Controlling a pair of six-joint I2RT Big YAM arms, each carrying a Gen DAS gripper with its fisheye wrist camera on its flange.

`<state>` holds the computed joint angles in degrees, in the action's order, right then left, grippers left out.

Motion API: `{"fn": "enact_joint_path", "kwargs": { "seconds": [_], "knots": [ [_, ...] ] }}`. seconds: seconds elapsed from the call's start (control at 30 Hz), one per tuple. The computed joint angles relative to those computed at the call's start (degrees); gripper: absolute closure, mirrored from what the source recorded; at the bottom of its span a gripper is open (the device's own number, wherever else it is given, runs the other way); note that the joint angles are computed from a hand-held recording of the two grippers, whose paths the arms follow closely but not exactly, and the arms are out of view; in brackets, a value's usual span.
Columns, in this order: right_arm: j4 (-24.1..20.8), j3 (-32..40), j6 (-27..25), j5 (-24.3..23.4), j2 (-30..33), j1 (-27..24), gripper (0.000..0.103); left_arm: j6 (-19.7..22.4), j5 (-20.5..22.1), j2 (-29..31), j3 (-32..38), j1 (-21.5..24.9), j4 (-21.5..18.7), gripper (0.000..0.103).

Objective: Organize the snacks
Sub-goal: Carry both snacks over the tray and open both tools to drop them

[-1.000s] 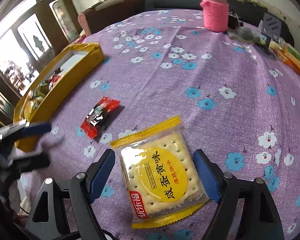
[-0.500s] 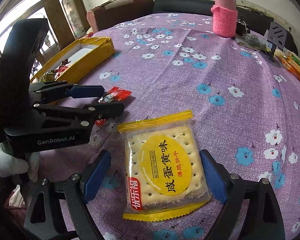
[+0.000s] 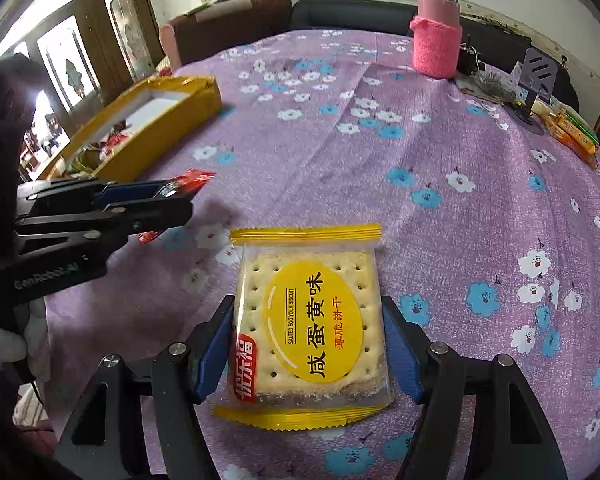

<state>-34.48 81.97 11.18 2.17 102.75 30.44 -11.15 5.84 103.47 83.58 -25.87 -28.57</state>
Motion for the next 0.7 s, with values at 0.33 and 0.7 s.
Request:
{"fn": "enact_joint_path", "kwargs": {
  "seconds": [0.33, 0.7],
  "knots": [
    [2.8, 2.7, -2.0, -1.5, -2.0, 3.0, 0.033, -5.6, -0.3, -12.4, -11.4, 6.8, 5.8, 0.078],
    [3.9, 10.5, -0.9, -5.3, 0.8, 7.9, 0.033, -8.8, -1.3, -16.0, -16.9, 15.8, 8.5, 0.078]
  ]
}}
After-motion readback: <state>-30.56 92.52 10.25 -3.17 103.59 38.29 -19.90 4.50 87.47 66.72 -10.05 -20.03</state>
